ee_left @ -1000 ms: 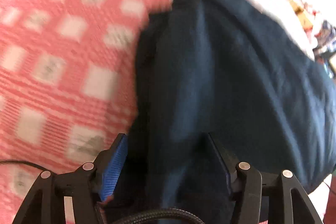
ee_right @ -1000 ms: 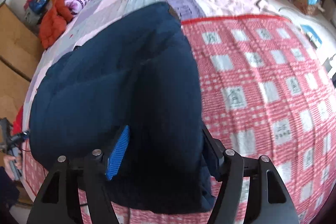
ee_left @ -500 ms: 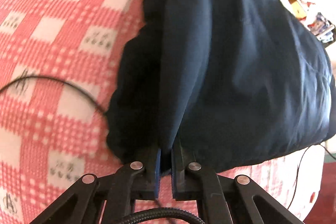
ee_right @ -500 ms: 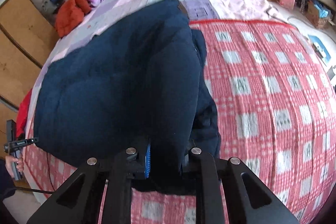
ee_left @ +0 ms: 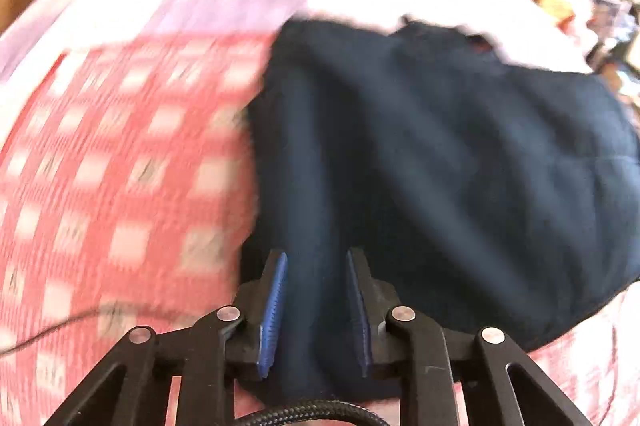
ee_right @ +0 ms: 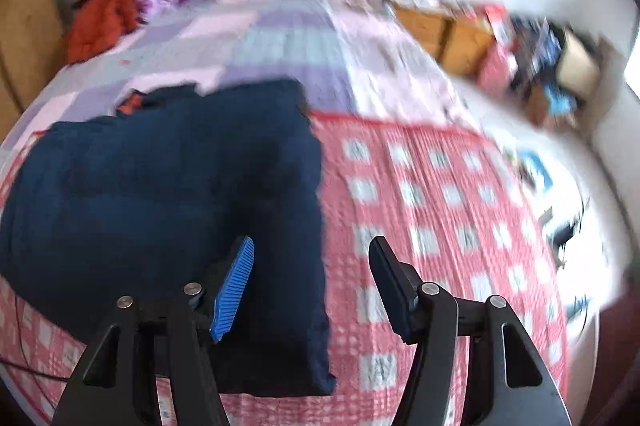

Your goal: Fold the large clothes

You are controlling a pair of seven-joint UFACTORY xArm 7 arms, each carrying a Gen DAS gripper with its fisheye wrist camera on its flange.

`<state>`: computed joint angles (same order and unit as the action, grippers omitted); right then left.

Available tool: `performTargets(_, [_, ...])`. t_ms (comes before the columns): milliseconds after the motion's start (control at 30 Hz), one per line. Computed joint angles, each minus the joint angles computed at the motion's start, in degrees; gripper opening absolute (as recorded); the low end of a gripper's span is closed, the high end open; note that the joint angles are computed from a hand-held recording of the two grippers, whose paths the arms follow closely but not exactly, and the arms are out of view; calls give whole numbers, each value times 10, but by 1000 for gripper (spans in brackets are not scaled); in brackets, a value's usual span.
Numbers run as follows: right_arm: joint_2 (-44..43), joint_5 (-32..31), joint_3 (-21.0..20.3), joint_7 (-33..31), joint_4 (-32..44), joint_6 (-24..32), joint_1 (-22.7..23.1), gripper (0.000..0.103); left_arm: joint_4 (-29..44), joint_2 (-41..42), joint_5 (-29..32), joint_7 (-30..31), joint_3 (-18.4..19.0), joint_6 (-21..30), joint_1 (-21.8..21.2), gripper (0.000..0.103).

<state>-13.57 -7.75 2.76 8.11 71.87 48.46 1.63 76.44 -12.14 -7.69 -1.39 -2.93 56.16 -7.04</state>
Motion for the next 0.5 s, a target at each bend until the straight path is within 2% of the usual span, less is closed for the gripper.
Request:
performTargets(100, [-12, 46, 9, -46, -9, 6, 35, 64, 31, 35, -30, 31, -25, -9, -37, 31])
performTargets(167, [4, 59, 22, -72, -6, 39, 57, 64, 38, 59, -13, 45, -43, -21, -56, 31])
performTargets(200, [20, 46, 34, -76, -6, 49, 65, 64, 45, 83, -4, 54, -51, -24, -66, 31])
performTargets(267, [75, 15, 48, -70, 10, 47, 75, 64, 59, 130, 26, 34, -58, -32, -77, 31])
performTargets(300, [102, -4, 50, -57, 25, 44, 78, 64, 67, 151, 19, 36, -53, -34, -77, 33])
performTargets(367, [175, -29, 44, -36, 84, 26, 86, 68, 84, 178, 17, 29, -46, -55, -75, 34])
performTargets(500, [272, -64, 23, -14, 192, -1, 109, 73, 145, 212, 50, -32, -36, -72, -80, 34])
